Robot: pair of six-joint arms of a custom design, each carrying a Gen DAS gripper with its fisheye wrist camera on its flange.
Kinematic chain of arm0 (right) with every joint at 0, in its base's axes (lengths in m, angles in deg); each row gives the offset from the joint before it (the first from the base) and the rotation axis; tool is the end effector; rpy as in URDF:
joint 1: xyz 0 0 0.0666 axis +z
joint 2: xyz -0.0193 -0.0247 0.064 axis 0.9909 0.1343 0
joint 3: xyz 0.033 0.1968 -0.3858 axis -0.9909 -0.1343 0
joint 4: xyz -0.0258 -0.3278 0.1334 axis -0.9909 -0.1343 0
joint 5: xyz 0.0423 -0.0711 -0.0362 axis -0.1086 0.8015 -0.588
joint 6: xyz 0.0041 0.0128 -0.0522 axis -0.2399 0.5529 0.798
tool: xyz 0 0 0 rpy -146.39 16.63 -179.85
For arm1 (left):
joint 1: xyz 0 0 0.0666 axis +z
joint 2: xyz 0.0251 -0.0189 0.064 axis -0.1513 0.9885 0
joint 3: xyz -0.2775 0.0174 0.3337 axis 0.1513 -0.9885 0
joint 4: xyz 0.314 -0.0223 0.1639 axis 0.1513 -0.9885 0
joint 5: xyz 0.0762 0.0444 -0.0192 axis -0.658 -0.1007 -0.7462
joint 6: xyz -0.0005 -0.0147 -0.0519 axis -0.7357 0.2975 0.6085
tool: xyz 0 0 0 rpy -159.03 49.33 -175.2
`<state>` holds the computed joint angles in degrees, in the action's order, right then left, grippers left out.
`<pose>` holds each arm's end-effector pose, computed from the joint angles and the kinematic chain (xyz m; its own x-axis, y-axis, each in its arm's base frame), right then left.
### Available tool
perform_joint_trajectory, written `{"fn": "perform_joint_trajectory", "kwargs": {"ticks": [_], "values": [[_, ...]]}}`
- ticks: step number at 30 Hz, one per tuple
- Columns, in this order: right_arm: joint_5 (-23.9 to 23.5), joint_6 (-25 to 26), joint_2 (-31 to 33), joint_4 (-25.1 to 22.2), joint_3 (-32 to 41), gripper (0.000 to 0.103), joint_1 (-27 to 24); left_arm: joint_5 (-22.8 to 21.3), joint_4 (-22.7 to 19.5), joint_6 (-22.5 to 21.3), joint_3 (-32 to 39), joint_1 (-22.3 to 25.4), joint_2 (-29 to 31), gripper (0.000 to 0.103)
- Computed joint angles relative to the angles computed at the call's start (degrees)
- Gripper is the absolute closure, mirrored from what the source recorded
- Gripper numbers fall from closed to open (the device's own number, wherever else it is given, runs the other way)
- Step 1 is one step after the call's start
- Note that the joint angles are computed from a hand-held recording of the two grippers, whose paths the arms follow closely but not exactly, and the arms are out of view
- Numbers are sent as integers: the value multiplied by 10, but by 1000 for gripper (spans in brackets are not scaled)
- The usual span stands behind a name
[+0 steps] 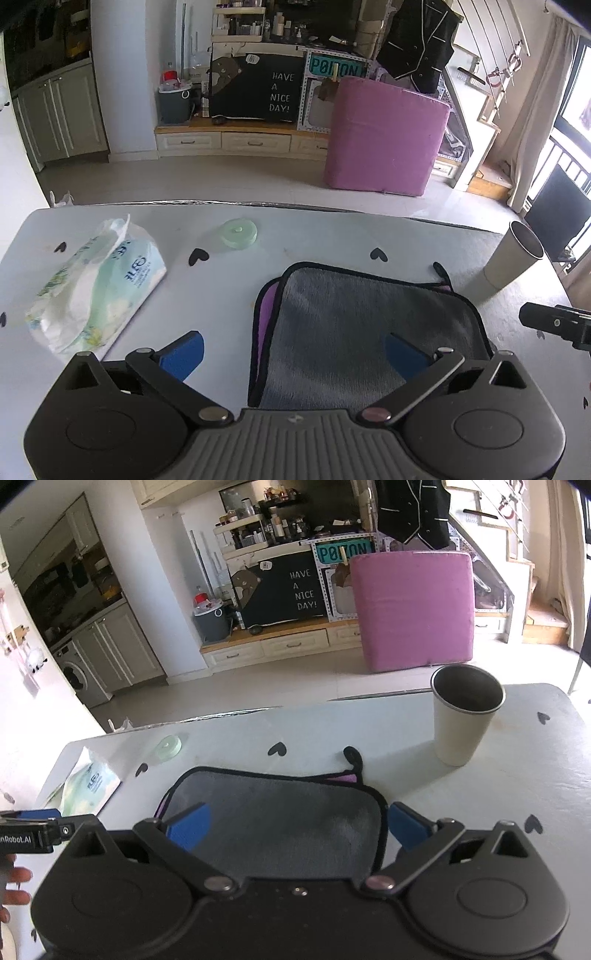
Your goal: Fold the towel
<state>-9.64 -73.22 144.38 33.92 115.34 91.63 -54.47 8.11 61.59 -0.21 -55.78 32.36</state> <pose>0.3615 0.0707 0.4343 -0.7388 -0.1400 -0.6592 -0.3785 0.8955 0.2341 0.2581 -0.2517 0.4349 -0.7426 -0.2832 -0.6069 -0.2788 0.9547 -0.1043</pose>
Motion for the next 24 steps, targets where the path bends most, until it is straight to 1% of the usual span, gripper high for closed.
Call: {"fn": "perform_joint_trajectory", "kwargs": {"ticks": [13,17,24], "values": [[-14,8,-76,-67,-2,0,-11,-37,-87,73,30,-71,-19,0],[-10,16,-94,-82,-4,0,-14,-48,-111,94,36,-89,-24,0],[-19,28,-122,-107,-6,0,-23,-66,-161,126,56,-124,-22,0]]}}
